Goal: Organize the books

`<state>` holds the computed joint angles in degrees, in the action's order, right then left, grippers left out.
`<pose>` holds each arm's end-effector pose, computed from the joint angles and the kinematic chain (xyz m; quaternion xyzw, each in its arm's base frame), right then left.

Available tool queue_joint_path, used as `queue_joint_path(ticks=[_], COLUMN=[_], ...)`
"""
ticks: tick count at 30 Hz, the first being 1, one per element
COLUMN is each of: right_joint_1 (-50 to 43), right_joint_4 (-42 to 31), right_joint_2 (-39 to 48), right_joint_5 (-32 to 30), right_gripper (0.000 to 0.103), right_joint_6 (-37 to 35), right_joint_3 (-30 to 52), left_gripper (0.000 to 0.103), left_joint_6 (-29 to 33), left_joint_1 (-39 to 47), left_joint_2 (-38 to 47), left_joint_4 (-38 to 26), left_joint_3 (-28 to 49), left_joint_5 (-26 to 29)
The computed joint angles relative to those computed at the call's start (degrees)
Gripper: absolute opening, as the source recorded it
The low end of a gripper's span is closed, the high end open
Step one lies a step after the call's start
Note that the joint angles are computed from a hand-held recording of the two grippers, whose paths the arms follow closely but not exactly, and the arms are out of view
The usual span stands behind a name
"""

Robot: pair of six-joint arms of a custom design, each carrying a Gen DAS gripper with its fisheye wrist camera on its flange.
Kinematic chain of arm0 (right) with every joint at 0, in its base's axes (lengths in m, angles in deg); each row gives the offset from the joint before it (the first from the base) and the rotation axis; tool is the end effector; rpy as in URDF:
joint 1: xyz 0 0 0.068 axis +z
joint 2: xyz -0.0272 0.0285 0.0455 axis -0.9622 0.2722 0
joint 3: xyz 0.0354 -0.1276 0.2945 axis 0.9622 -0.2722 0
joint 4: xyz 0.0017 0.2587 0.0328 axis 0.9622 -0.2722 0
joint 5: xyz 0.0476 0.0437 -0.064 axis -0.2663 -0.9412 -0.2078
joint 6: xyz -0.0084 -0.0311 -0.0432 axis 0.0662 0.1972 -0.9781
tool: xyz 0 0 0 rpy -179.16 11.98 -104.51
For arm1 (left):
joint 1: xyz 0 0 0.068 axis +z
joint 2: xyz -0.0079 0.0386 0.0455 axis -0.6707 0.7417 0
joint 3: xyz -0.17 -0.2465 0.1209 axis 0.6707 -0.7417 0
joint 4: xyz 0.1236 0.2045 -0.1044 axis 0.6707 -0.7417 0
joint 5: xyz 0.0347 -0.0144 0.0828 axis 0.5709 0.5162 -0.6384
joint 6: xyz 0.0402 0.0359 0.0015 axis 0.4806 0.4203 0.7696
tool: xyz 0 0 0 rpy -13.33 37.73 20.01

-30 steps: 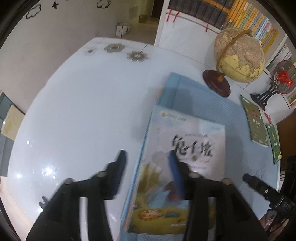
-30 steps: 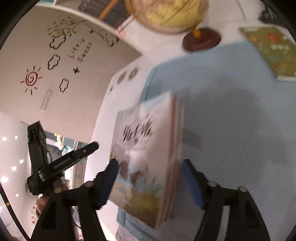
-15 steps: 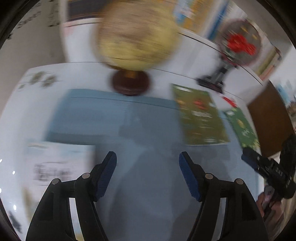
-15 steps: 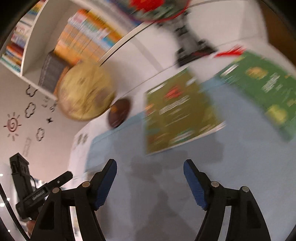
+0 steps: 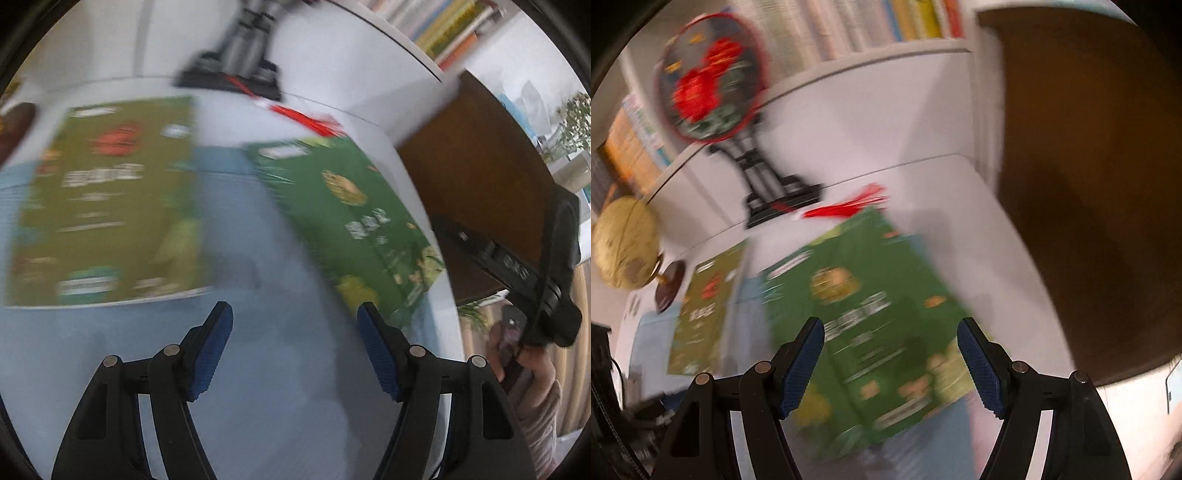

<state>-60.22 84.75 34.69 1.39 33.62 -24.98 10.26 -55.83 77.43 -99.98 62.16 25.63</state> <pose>0.3059 0.0749 0.1339 0.1568 0.9349 0.1101 0.2986 0.3001 -0.0894 0.1673 0.1043 0.9462 -0.2560 0.1680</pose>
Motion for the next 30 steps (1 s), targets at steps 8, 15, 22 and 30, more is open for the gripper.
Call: queue_joint_path(ticks=[8,15,22,30], right_joint_1=[-8.09,-4.73,-0.47,18.10], right_joint_4=[0.87,2.31,3.35,12.63], right_joint_2=[9.83,8.87,4.09,-2.60], right_joint_5=[-9.44,-10.64,-14.22,-18.04], right_gripper=[0.073,0.076,0.078,0.079], right_joint_6=[-5.95,-7.43,-2.93,12.93], right_joint_3=[5.43,3.82,-2.48,-15.95], left_gripper=[0.070,0.073,0.073,0.069], left_joint_6=[-2.71,1.14,7.58,30.25], left_joint_1=[-9.81,-8.69,-3.29,15.65], left_joint_2=[4.41,5.04,-0.18,-13.84], left_joint_4=[6.98,6.97,-0.08,-22.00], left_joint_3=[1.56,2.00,-1.84,-14.04], left_joint_5=[-7.73,-4.59,-0.79,5.94])
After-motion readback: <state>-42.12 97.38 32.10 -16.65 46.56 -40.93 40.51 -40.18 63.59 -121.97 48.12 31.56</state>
